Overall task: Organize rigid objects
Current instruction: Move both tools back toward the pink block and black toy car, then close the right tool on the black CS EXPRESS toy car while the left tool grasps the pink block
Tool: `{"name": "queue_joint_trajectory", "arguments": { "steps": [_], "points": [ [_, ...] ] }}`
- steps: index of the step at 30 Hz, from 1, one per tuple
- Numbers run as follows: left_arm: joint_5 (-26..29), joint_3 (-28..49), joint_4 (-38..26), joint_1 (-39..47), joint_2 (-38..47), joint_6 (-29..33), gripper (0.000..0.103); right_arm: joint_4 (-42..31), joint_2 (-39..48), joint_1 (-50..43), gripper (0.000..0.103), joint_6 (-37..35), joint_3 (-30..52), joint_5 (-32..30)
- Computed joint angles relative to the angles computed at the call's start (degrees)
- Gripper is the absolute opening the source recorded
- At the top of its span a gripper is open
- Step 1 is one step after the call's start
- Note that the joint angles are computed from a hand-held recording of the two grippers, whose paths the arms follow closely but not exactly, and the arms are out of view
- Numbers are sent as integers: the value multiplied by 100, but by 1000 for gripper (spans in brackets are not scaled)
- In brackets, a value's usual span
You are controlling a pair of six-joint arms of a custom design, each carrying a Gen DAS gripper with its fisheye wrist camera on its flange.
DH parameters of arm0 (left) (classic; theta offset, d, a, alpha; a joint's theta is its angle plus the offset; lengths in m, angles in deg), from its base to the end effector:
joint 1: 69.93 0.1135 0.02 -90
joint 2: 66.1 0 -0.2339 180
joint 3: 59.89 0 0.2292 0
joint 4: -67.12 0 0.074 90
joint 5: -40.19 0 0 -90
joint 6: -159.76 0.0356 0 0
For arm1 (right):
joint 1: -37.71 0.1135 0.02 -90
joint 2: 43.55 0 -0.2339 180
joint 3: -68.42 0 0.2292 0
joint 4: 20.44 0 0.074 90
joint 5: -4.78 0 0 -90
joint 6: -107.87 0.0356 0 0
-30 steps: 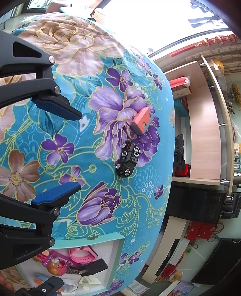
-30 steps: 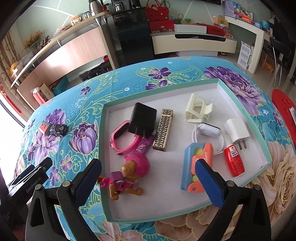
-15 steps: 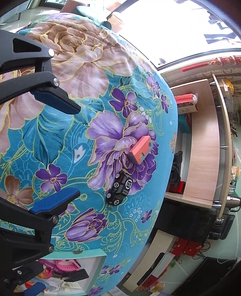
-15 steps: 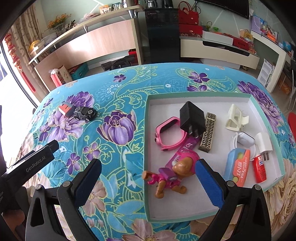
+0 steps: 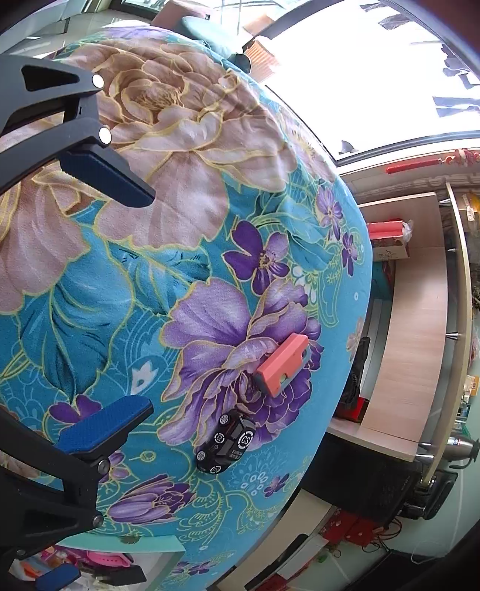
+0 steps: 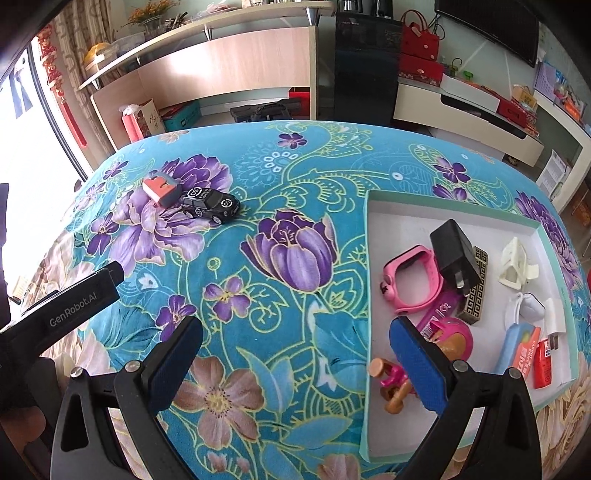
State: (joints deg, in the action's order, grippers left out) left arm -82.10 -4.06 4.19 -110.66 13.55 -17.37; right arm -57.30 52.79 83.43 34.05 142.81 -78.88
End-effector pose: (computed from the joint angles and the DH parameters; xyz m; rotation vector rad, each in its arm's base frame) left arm 0.1591 -0.1119 0.1471 -1.0433 2.3801 0.2644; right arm 0.2228 0.2228 0.1667 -0.6259 2.5323 0.2505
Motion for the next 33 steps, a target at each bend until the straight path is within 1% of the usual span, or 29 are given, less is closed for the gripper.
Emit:
{"name": "queue_joint_trajectory", "arguments": {
  "steps": [5,10,13,15,17,21,23,29,33],
  "points": [
    [85,-302,210,416,-388,362,103,-27,465,130,101,-44,470,0],
    [192,-490,385,1073,-884,972,103,-16,1026,220,101,-130,1136,-124],
    [550,-757,830,1662,-1249,1525,103,-52,1481,237,101,-182,1645,-225],
    [794,-874,1125,2038,-1329,1941,103,-63,1820,227,101,-223,1986,-321],
    [869,-857,1286,2314,-1177,2268,103,-145,2202,229,101,-261,2383,-362],
    [1063,-862,1702,2736,-797,2710,103,-380,2972,213,101,-332,3224,-448],
    [1172,-906,1957,2903,-665,2883,103,-504,3316,206,101,-340,3626,-357],
    [1392,-727,2548,3257,-95,3468,103,-744,4080,168,101,-550,4628,-318],
    [1403,-447,2721,3316,253,3865,103,-761,4444,198,101,-736,5086,-222]
  ]
}}
